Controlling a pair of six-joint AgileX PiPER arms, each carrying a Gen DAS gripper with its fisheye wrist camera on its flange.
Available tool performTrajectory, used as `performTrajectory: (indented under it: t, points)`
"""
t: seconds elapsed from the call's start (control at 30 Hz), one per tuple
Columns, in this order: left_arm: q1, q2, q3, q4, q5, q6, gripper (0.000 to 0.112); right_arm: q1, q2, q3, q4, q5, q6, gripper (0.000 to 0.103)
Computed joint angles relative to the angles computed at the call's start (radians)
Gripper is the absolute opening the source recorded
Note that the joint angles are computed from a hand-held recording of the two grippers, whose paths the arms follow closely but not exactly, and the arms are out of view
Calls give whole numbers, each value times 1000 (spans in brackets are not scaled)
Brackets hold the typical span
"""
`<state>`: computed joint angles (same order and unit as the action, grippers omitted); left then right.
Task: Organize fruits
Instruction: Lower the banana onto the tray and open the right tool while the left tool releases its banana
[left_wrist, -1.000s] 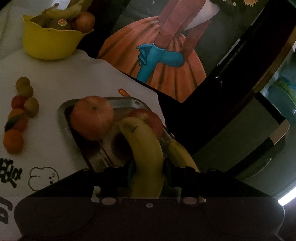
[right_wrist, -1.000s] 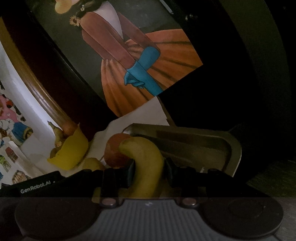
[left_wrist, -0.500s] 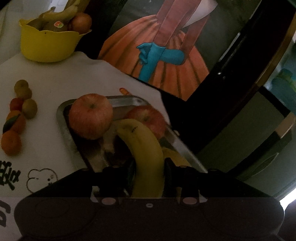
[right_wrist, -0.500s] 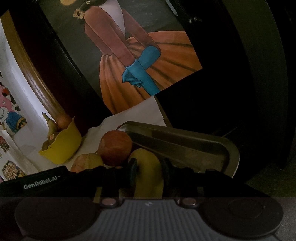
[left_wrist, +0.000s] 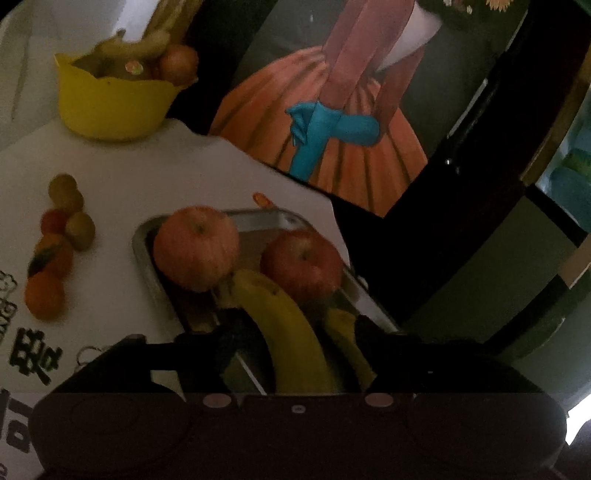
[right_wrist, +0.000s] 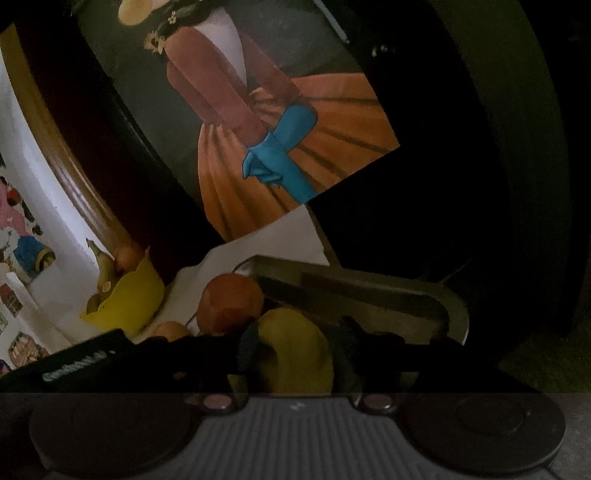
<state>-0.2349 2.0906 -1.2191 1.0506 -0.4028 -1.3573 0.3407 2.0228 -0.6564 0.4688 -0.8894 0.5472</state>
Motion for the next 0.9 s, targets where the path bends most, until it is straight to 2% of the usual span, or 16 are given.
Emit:
performTrajectory:
  t: [0.1,0.23,0.3,0.37,0.57,0.7,0.9]
  points:
    - [-1,-25,32,-114,-7,116,80,9,-2,11,19,-25,-4,64]
    - [-4,-64,86,-312,-22,300,99,30,-3,20,56,-59,-26,77]
    - [-5,-84,112,-404,-27,379,102,51,-4,22,92,-82,-54,84]
    - [-3,-105,133,-451,-31,422,102,77,-5,24,135,-108,-93,91]
    - [16,-174,224,-595,-63,582,102,162,-12,28,251,-180,-208,102]
    - [43,-240,311,-678,-98,695,102,235,-23,28,323,-226,-299,103]
    - [125,-346,458,-705,-164,776,102,388,-47,11,472,-286,-486,103]
